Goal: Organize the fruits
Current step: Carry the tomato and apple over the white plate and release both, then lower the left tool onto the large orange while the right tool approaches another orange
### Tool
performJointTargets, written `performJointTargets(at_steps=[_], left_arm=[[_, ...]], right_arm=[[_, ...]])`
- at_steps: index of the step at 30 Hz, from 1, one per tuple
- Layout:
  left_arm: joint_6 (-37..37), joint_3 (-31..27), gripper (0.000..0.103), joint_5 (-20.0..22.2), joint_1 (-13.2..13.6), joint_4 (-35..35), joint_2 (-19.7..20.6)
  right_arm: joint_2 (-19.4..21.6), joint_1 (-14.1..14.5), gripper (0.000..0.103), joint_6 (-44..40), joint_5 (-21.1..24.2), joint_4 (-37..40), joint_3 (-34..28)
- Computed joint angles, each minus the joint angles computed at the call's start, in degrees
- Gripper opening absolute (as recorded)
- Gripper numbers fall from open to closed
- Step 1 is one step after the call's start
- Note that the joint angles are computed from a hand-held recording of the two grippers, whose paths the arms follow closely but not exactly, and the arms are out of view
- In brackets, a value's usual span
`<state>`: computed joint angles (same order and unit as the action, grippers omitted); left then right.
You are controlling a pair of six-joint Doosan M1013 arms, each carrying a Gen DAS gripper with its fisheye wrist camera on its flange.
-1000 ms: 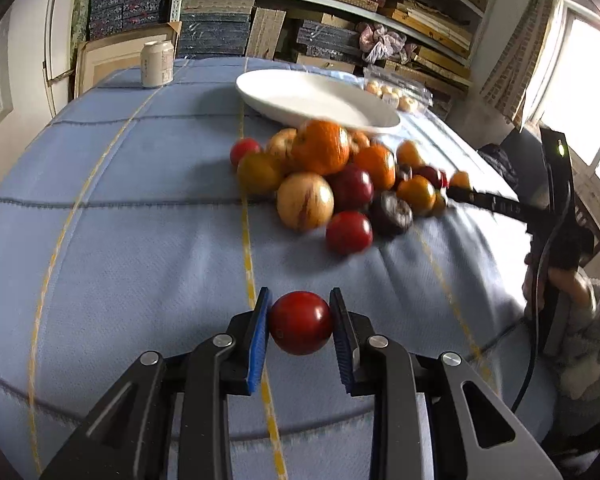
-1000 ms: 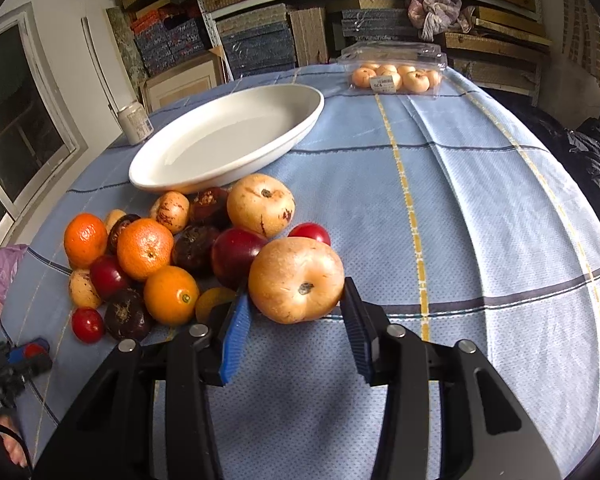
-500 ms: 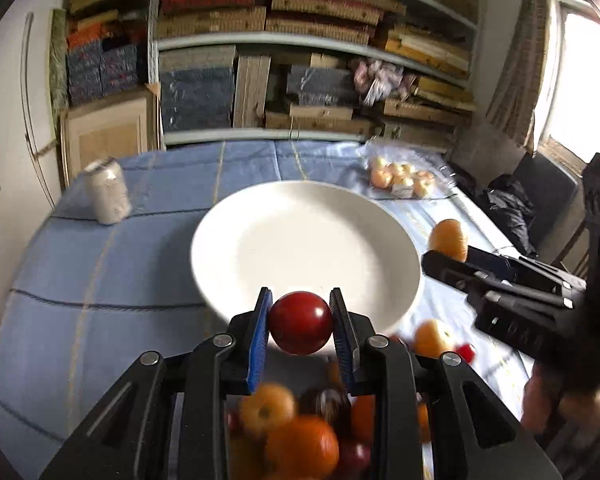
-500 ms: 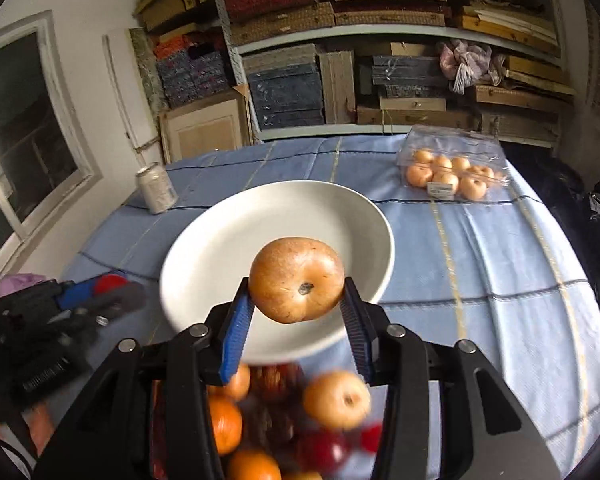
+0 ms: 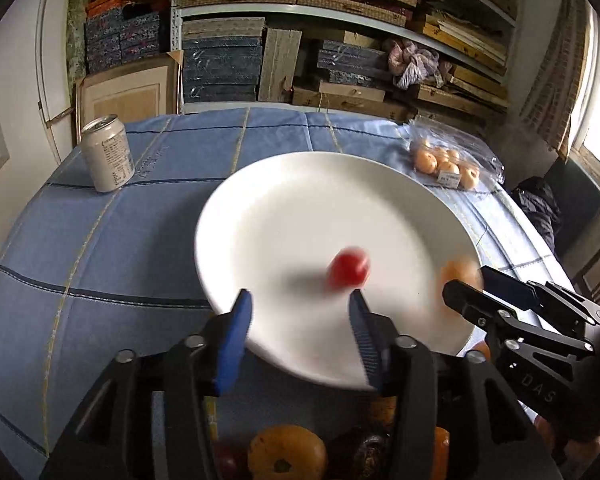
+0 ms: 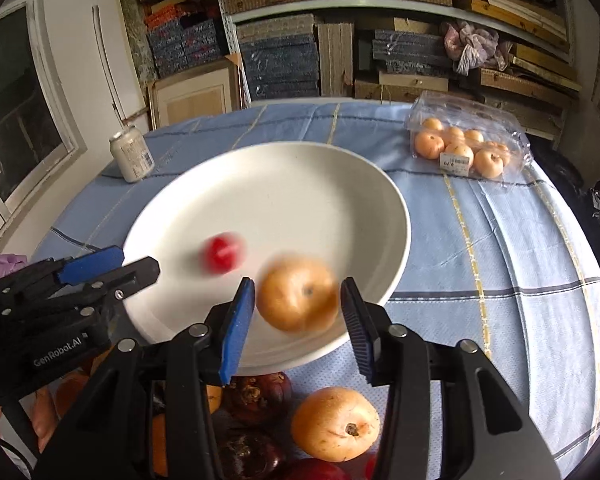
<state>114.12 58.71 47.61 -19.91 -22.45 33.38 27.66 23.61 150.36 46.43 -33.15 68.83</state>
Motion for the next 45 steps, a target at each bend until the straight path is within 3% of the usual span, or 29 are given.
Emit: performJointTargets(at_steps=[7,10,14,17,21,28,45], left_arm=[[1.25,2.72,0.06,-2.65,0.96,-2.64,-2.9],[2.89,6.48,0.071,-5.32,1.68,-4.01,-5.84],[5.92,13.29,0.074,-9.06,2.78,-5.05,-10.05],[8.34,17.51,0.075,-10.2,3.71,-8.45,-12.16],[11.19,22.4,0.075,-14.31,3.68,-10.48,-14.56],[16.05,23.76,0.08,-15.12,2.44,-11.65,-15.17],[15.4,19.87,0.079,-8.62,2.08,-11.33,-11.6]], right_arm=[[-4.03,1.53,0.048,8.56,-3.52,-8.77,4.08],[-7.03,3.16,0.067,16.61,-4.47,-16.43,7.63],[-10.47,6.25,0.073,28.4,-3.78,-26.92,13.82],[-12.57,8.24,0.084,38.6,-2.66,-34.09,18.72],[-14.94,8.86,0.09,48.7,-5.45,-37.35,23.68],[-14.37,8.46,0.092,44.56,-5.18,-32.96,22.9],[-13.83,7.61,0.096,41.6,-5.2,-27.75,21.75]])
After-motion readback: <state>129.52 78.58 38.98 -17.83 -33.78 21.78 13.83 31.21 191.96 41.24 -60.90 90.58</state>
